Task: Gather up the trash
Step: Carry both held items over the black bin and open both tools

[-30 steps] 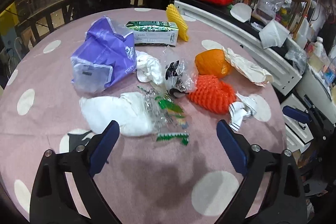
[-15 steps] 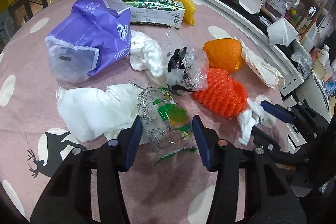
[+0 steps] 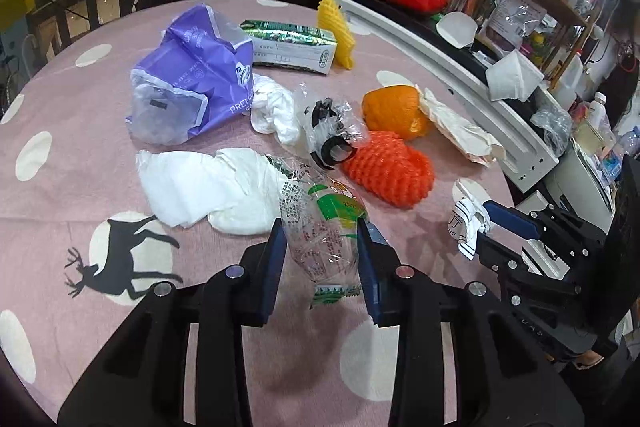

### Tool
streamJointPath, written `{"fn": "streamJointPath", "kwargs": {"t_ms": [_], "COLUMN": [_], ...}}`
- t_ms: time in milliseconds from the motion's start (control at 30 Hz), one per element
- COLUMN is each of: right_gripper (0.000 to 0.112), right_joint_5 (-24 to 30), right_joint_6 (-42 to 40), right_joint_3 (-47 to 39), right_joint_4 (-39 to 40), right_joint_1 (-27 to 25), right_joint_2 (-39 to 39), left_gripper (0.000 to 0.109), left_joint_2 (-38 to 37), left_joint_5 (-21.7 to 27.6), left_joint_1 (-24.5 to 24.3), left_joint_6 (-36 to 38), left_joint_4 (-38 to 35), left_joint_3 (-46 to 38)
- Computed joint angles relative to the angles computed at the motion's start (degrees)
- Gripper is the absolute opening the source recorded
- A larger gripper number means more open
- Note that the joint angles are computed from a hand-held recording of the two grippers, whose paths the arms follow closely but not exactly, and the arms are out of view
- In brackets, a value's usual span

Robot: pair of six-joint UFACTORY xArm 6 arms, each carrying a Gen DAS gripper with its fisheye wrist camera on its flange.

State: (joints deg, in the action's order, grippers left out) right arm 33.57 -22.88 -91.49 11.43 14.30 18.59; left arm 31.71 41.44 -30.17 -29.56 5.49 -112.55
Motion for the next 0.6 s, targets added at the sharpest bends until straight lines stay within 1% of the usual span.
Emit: {"fn": "streamJointPath", "kwargs": {"t_ms": [133, 233, 333, 467, 600], "right_gripper": [0.034, 0.034, 0.034, 0.034, 0.034], "right_joint_5": [-2.2, -4.2, -6.3, -7.9, -8.7], "right_joint_6": [0.4, 0.9, 2.5, 5.8, 11.7], "right_joint_3": [5.0, 9.3, 13.4, 18.2, 22.5], "right_joint_4": [2.4, 4.0, 3.2, 1.9, -2.2], "right_joint_1": [-0.4, -1.1, -2.1, -4.2, -7.3], "right_joint_2": [-3.9, -7.4, -10.7, -14.4, -17.7], "left_gripper": [0.034, 0.034, 0.034, 0.034, 0.034], "left_joint_2": [-3.8, -5.4, -6.2, -4.2, -0.4], "left_joint_5": [-3.7, -5.4, -7.0, -7.8, -6.5], "left_joint_1": [-1.0, -2.3, -4.0, -6.5, -9.1], "left_joint_6": [-0.3, -1.3, -1.0, 1.8, 5.7], "left_joint_4": [-1.2, 0.8, 1.8, 0.0, -2.6], "left_joint_3": [5.6, 7.7, 8.7, 6.1, 0.4]}}
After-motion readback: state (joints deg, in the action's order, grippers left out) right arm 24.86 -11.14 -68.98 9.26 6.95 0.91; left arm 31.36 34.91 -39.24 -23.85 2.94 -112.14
